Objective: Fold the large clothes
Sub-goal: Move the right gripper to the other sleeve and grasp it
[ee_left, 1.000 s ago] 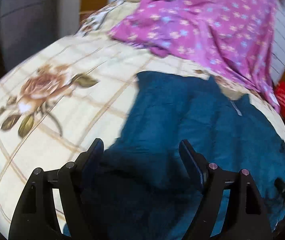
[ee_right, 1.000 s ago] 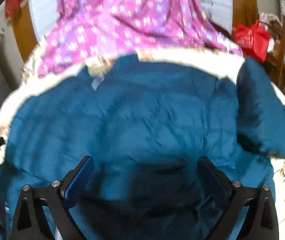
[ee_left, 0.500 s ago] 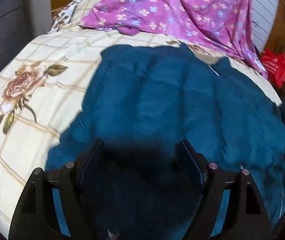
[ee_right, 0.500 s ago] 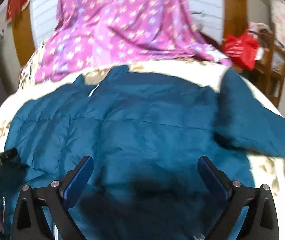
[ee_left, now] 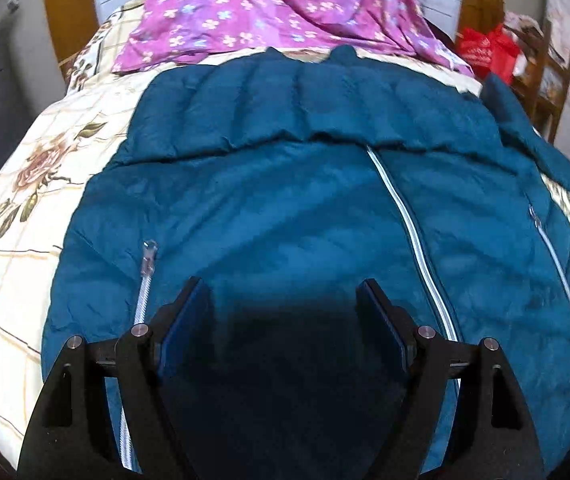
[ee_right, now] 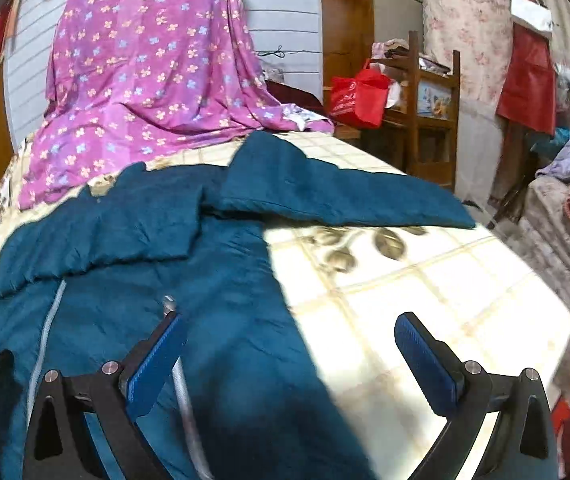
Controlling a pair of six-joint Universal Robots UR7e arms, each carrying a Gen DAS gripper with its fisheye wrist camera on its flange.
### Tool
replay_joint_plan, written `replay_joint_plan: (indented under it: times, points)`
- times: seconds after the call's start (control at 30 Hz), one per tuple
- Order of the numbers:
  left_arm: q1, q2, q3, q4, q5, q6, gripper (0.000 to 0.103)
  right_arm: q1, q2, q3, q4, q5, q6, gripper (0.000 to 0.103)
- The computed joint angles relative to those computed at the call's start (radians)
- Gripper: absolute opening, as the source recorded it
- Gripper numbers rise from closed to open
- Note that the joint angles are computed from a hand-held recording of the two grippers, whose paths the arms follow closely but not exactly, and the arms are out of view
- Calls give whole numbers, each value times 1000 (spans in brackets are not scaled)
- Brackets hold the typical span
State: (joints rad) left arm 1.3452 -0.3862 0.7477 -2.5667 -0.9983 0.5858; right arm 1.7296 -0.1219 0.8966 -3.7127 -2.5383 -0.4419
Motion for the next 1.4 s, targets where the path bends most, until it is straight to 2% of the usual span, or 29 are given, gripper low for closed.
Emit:
replay_joint_plan:
  times: [0.07, 0.17, 0.27, 0.33, 0.47, 0.57, 0.63, 0.67, 0.77, 0.8, 0.9, 1.03, 1.17, 1.4]
  points:
    - [-3, -5, 20, -28, 6, 17, 79, 2, -22, 57, -62, -10, -35, 103]
    - [1, -13, 14, -5, -24, -15, 78, 1, -74, 163, -125, 14, -57, 103]
    - [3, -23, 15, 15, -51, -49, 78, -20, -156, 284, -128, 32, -27, 103]
    - [2, -22, 2, 32, -67, -68, 78, -47, -220, 367, -110, 44, 46, 103]
    - [0, -16, -19, 66, -83, -96, 78, -135, -378, 529, 0, 90, 279, 103]
    - [-3, 2, -52, 97, -85, -103, 78, -219, -486, 609, 87, 186, 464, 103]
    - [-7, 19, -78, 109, -81, -97, 78, -268, -535, 636, 114, 278, 540, 102]
    - [-8, 27, -90, 112, -81, -93, 78, -297, -555, 637, 134, 346, 572, 102]
    - [-12, 59, -135, 122, -66, -82, 78, -351, -574, 595, 195, 469, 602, 101]
    - [-13, 69, -148, 126, -59, -79, 78, -376, -578, 570, 230, 532, 628, 101]
    - [-14, 91, -181, 143, -42, -75, 78, -415, -567, 498, 285, 598, 709, 102]
    - [-15, 96, -179, 149, -26, -61, 78, -443, -548, 420, 283, 649, 740, 101]
    - [-18, 101, -169, 131, -5, -35, 78, -478, -541, 392, 244, 760, 744, 103]
    - [-18, 104, -154, 97, 7, -17, 79, -473, -496, 301, 265, 768, 664, 103]
